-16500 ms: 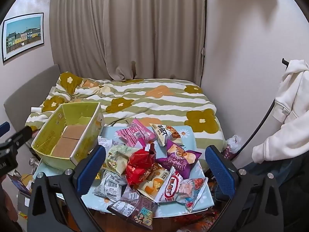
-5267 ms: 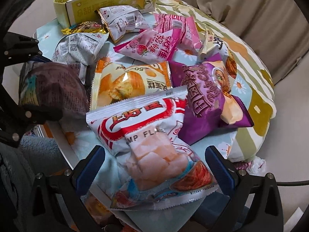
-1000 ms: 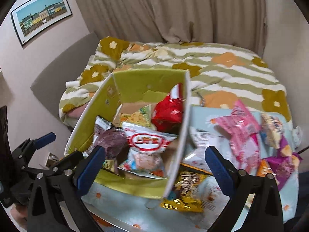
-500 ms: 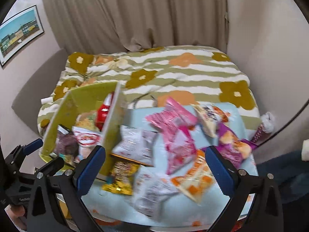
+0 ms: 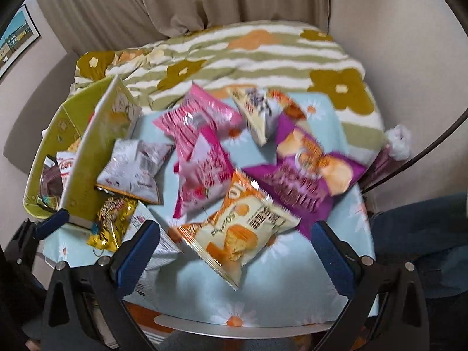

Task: Organize snacks
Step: 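Move both tools back over the snack pile on the table, then grasp the white printed bag with the left tool while the right tool grasps the orange cake bag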

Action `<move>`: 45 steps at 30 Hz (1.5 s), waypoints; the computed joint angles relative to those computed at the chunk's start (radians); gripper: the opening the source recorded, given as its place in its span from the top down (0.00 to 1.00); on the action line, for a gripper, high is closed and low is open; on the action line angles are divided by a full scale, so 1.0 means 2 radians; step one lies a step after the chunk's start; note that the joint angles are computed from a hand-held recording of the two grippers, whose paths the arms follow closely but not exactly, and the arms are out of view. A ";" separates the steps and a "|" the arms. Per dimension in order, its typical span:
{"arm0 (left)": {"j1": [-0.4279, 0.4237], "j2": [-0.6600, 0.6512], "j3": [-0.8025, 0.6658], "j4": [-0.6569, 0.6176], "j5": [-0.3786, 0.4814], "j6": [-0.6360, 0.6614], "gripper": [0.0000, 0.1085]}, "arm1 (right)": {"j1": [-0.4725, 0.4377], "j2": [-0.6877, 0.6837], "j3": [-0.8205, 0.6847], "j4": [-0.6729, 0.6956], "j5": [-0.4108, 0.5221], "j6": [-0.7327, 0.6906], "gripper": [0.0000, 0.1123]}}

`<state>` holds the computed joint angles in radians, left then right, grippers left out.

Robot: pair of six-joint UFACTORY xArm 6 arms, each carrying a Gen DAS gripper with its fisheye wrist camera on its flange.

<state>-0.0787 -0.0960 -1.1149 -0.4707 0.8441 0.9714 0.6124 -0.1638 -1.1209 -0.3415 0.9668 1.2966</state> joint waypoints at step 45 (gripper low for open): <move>0.016 0.108 -0.067 0.098 0.118 0.011 0.46 | -0.025 0.080 0.032 0.018 -0.089 0.179 0.24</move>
